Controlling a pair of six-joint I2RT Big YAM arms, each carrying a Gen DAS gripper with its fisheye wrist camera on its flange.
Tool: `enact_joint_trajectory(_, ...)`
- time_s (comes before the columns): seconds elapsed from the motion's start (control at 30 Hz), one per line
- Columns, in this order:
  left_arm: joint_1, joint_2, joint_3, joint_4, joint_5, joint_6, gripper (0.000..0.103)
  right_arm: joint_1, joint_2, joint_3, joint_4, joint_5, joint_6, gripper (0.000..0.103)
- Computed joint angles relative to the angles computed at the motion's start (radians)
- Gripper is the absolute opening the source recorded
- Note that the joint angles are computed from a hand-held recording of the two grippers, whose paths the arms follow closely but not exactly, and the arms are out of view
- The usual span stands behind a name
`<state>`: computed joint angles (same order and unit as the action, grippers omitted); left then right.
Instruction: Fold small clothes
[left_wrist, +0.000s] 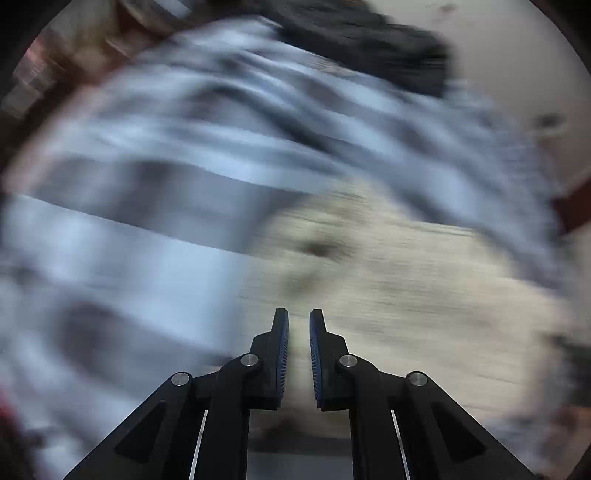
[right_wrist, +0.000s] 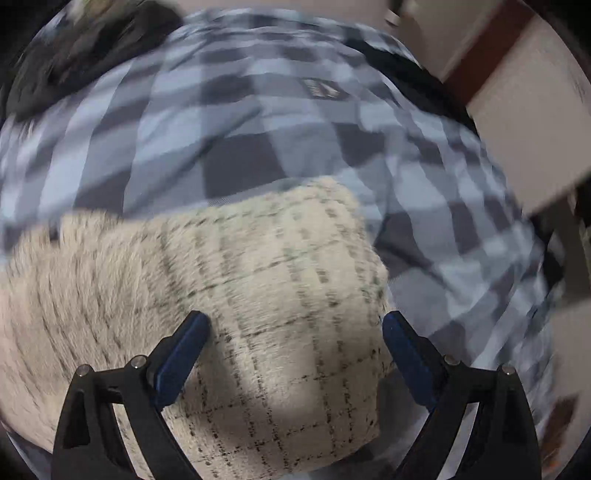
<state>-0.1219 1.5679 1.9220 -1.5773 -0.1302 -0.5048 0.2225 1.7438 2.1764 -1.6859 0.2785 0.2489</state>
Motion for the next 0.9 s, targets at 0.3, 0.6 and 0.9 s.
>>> enact_joint_trajectory(0.3,-0.131,-0.077,-0.046,0.325,0.079,0.154,0.01,0.146,-0.102,-0.123,0.293,-0.126,-0.205,0.094)
enact_joint_trajectory(0.6,-0.112,0.006,-0.097,0.314,0.213,0.235,0.009,0.113,0.031,-0.013,0.152,-0.156,-0.157,0.097)
enact_joint_trajectory(0.9,0.021,0.006,-0.029,0.074,-0.179,0.049,0.01,0.011,0.1,0.103,0.036,0.041,0.07,0.097)
